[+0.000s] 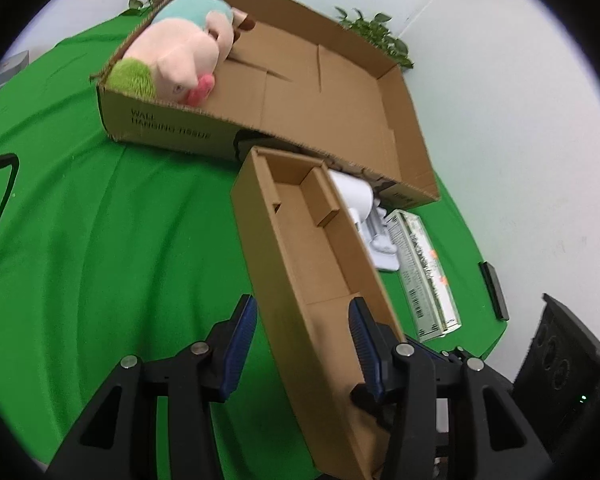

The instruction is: Organize objects

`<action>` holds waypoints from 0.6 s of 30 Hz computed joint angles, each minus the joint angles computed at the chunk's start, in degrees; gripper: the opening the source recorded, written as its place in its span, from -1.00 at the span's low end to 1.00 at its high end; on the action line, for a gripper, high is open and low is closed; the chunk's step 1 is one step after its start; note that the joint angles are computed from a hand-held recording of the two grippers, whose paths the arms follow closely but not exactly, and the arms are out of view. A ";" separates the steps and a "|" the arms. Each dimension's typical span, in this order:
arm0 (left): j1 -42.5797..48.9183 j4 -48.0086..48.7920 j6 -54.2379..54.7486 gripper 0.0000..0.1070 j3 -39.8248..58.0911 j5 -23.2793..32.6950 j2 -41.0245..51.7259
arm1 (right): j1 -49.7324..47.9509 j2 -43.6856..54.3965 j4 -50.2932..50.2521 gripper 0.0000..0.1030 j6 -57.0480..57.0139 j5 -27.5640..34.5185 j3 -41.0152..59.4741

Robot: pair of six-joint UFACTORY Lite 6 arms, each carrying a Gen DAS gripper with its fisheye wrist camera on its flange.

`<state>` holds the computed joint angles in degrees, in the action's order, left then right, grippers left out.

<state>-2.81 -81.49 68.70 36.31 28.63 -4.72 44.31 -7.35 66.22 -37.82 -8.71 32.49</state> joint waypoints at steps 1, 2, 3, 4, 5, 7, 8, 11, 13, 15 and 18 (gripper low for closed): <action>-0.96 1.12 -1.74 -0.13 1.49 -1.27 2.17 | 0.22 0.20 1.12 0.10 -1.04 -0.44 -0.07; -1.31 1.52 -2.42 -0.16 2.53 -1.66 3.93 | 1.40 -0.17 4.64 0.07 -4.00 -1.66 -0.41; -1.22 1.50 -2.44 -0.17 2.99 -1.37 4.80 | 2.32 -0.22 8.54 0.03 -7.53 -2.71 -0.26; -0.97 1.02 -1.92 -0.17 3.15 -0.82 5.38 | 2.82 0.03 10.04 -0.01 -8.90 -3.19 0.02; -0.62 0.47 -0.99 -0.17 2.87 -0.13 5.49 | 3.03 0.34 9.55 -0.07 -8.49 -3.15 0.26; -1.06 1.18 -0.08 -0.36 1.85 -0.59 4.66 | 3.87 0.48 11.52 -0.45 -10.09 -3.63 0.58; -2.08 1.86 -0.15 -0.44 1.38 -2.78 4.08 | 4.85 0.61 14.85 -0.46 -13.30 -4.44 0.97; -1.95 4.59 -1.94 -0.61 -1.55 -3.51 0.59 | 5.49 0.05 17.20 -0.48 -15.50 -3.42 1.04; -1.80 7.77 -4.54 -0.69 -2.25 -3.16 -1.10 | 4.55 0.13 14.59 -0.47 -12.91 -2.04 0.82; -4.10 11.31 -8.20 -0.69 -1.27 -5.55 -1.51 | 2.96 1.13 11.53 -0.47 -10.86 -1.38 1.50; -4.46 13.70 -11.71 -0.66 3.18 -6.42 2.14 | 0.62 3.69 13.74 -0.47 -14.48 -2.91 4.45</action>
